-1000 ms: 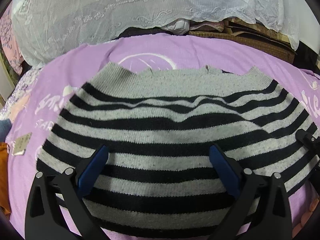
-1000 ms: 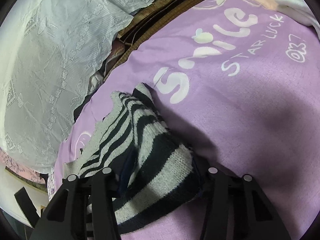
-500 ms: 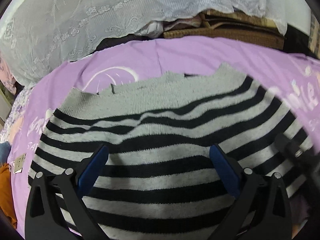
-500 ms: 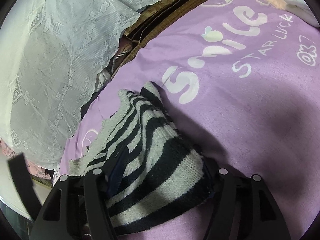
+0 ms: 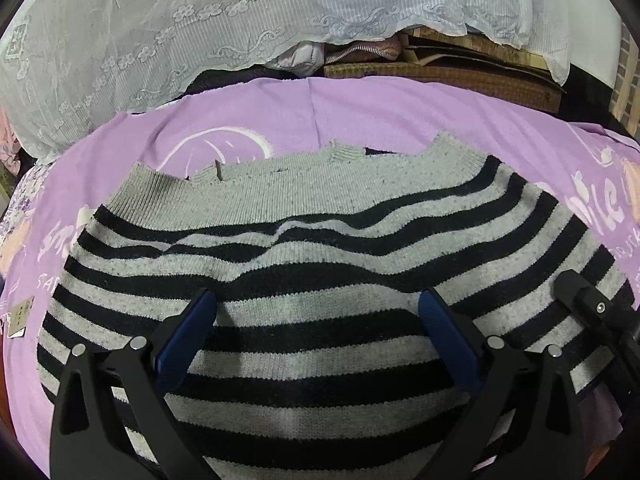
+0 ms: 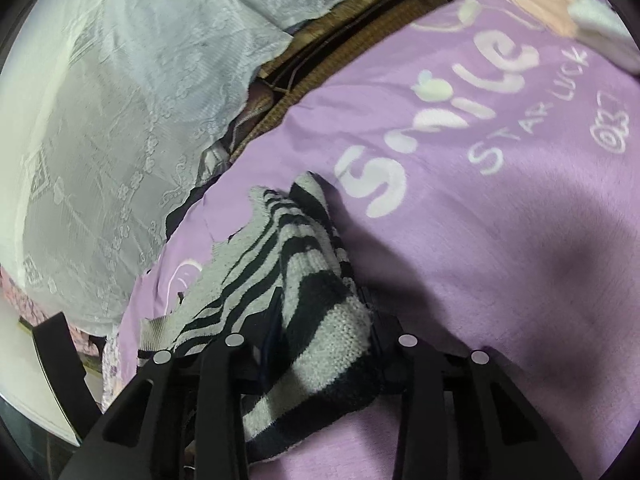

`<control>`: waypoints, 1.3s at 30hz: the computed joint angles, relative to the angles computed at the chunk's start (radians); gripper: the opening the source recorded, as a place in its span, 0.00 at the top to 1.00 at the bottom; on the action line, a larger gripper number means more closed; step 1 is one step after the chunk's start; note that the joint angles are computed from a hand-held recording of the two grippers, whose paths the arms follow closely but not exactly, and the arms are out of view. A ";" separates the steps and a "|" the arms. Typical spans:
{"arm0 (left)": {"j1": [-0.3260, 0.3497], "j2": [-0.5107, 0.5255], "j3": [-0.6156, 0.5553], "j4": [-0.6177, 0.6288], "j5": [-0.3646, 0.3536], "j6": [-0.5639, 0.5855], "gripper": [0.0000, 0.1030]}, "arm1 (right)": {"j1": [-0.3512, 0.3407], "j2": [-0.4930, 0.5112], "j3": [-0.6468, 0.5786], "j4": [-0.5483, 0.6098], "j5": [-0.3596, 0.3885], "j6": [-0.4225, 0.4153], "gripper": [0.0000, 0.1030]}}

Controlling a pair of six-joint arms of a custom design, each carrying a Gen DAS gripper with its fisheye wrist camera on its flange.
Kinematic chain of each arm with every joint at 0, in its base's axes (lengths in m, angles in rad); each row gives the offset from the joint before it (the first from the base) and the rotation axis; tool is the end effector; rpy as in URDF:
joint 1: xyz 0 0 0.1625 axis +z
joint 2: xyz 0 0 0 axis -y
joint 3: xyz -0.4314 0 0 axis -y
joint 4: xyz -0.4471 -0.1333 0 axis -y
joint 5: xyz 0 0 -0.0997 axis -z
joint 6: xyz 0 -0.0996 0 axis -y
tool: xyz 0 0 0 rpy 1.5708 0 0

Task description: Fold small clothes

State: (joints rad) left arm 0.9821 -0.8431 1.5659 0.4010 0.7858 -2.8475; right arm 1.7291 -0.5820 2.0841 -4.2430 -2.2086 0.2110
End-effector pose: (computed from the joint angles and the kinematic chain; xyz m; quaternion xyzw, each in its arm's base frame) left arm -0.1431 -0.5812 0.0822 0.3082 0.8508 -0.2573 0.3389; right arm 0.1525 -0.4857 0.0142 -0.1939 -0.7868 0.5635 0.1607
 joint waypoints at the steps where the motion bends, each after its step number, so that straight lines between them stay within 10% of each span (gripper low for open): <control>1: 0.000 -0.001 0.001 -0.001 0.001 0.001 0.05 | 0.001 0.000 0.000 -0.001 0.001 -0.003 0.65; 39: 0.108 0.115 -0.388 0.322 0.165 -0.121 0.06 | 0.219 0.120 -0.234 0.115 -0.019 -0.391 0.75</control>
State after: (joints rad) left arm 1.0897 -0.7284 1.1779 0.7229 0.9506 -2.9686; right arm 1.9477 -0.4618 1.8499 -4.1284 -2.2281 -0.1804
